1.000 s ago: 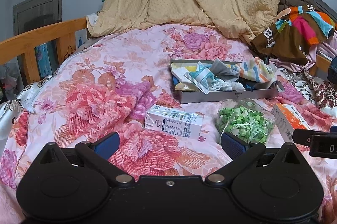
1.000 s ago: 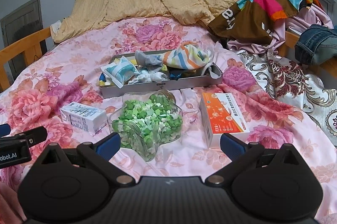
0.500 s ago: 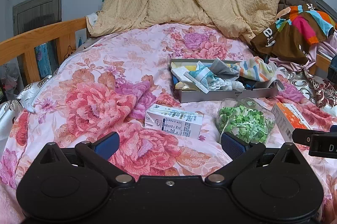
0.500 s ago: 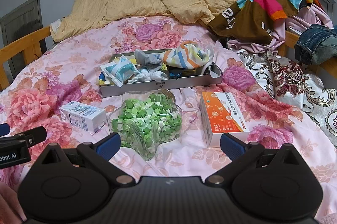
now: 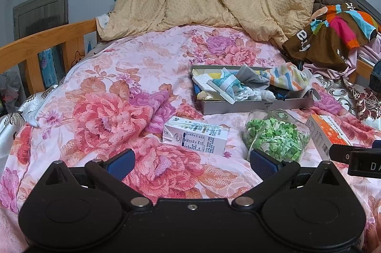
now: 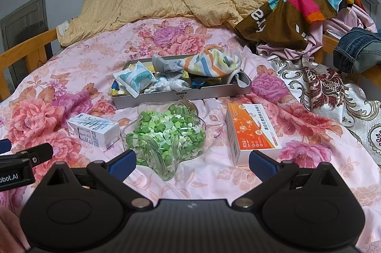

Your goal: Organize soft objects

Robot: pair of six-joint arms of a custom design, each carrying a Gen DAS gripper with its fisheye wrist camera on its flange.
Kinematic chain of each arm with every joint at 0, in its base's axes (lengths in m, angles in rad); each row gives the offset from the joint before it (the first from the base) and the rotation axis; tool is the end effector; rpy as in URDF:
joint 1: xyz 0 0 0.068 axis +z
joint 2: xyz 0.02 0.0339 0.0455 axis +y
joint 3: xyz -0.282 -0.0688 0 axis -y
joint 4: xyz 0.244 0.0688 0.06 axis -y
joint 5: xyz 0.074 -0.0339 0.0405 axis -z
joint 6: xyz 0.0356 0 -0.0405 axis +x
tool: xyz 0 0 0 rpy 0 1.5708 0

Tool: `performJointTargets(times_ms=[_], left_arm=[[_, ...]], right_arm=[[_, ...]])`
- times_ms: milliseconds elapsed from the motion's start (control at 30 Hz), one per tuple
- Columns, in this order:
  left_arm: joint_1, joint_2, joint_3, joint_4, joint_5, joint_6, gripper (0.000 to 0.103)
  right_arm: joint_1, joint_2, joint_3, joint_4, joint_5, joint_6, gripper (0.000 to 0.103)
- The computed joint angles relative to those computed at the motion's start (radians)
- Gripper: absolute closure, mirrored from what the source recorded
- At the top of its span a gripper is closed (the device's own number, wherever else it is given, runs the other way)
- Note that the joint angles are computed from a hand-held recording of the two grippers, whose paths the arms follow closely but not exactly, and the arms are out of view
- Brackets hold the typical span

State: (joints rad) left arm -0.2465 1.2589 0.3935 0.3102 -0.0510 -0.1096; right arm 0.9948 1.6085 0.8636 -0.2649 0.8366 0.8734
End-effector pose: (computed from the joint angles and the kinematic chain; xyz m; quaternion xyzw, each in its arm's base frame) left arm 0.2239 -0.0545 0.1773 0.0474 0.8723 -0.0642 0.4824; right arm 0.1871 0.2395 0.1911 0.0590 0.8833 -0.0287 0.4642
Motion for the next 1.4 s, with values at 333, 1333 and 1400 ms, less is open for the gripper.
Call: performJointTargets(times_ms=[333,1333,1400], left_arm=[[0.001,0.0,0.0,-0.001,0.001,0.001,0.001],[0.01,-0.01,0.019,-0.056,0.001,-0.025,0.001],[0.012,-0.011,0.018,-0.057,0.002,-0.025,0.001]], right_arm=[[0.0,0.0,0.001,-0.003,-0.001,0.0,0.0],[0.0,0.004,0.009,-0.012,-0.001,0.003,0.0],[0.001,0.002,0.007,-0.012,-0.001,0.004,0.0]])
